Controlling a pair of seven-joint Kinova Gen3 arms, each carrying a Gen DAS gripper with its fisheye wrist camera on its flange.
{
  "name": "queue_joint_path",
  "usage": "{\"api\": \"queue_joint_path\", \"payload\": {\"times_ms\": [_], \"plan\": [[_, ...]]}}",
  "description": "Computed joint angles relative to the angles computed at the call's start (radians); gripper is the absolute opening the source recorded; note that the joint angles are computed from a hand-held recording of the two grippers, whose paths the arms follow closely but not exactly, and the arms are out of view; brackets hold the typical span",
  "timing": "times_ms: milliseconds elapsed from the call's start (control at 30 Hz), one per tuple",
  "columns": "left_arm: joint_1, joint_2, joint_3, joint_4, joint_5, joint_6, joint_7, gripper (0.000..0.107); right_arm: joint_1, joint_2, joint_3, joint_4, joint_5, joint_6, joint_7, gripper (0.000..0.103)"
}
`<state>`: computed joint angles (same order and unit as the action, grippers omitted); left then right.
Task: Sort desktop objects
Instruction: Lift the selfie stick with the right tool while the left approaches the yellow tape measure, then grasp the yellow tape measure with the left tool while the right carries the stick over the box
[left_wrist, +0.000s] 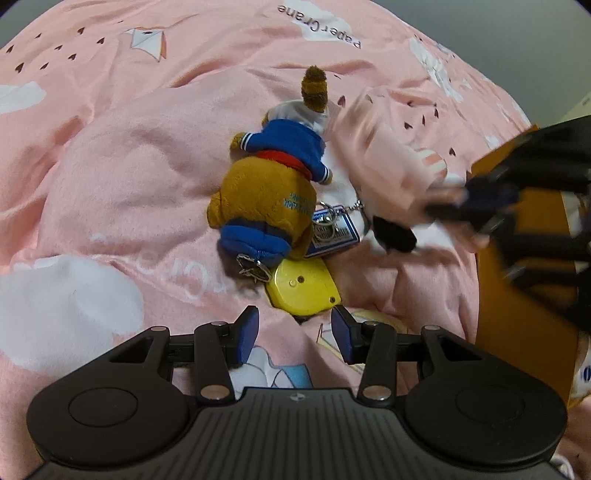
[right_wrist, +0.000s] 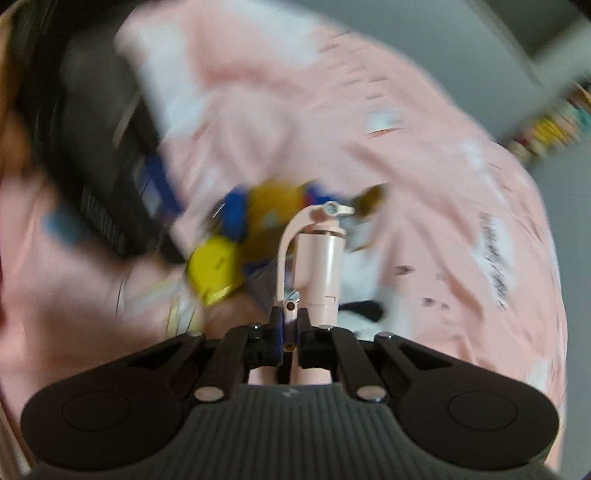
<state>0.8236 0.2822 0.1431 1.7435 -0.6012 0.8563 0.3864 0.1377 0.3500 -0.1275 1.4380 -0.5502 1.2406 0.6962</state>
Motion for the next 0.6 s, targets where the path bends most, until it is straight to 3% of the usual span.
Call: {"api": "queue_joint_path", "payload": {"times_ms": [200,300,400,467,600], "plan": [[-0.001,0.009,-0.024,0.023,-0.021,-0.055,0.09,0.051,0.06,0.031,0.065,-0.178,-0.213,0.239,-0.244,0.006],[-0.017,0.013,-0.04,0.045,-0.017,-0.114,0.135,0.053,0.124,0.043,0.056,-0.247,-0.299,0.299,-0.366,0.006],[-0.021,0.032,-0.061,0.044,0.0,-0.117,0.187,0.053,0.162,0.05,0.072,-0.299,-0.376,0.299,-0.483,0.006],[-0.014,0.035,-0.078,0.065,-0.008,-0.146,0.244,0.053,0.218,0.073,0.028,-0.356,-0.376,0.297,-0.555,0.006],[-0.016,0.034,-0.105,0.116,-0.038,-0.239,0.312,0.058,0.26,0.123,0.033,-0.448,-0.341,0.287,-0.665,0.006]]}}
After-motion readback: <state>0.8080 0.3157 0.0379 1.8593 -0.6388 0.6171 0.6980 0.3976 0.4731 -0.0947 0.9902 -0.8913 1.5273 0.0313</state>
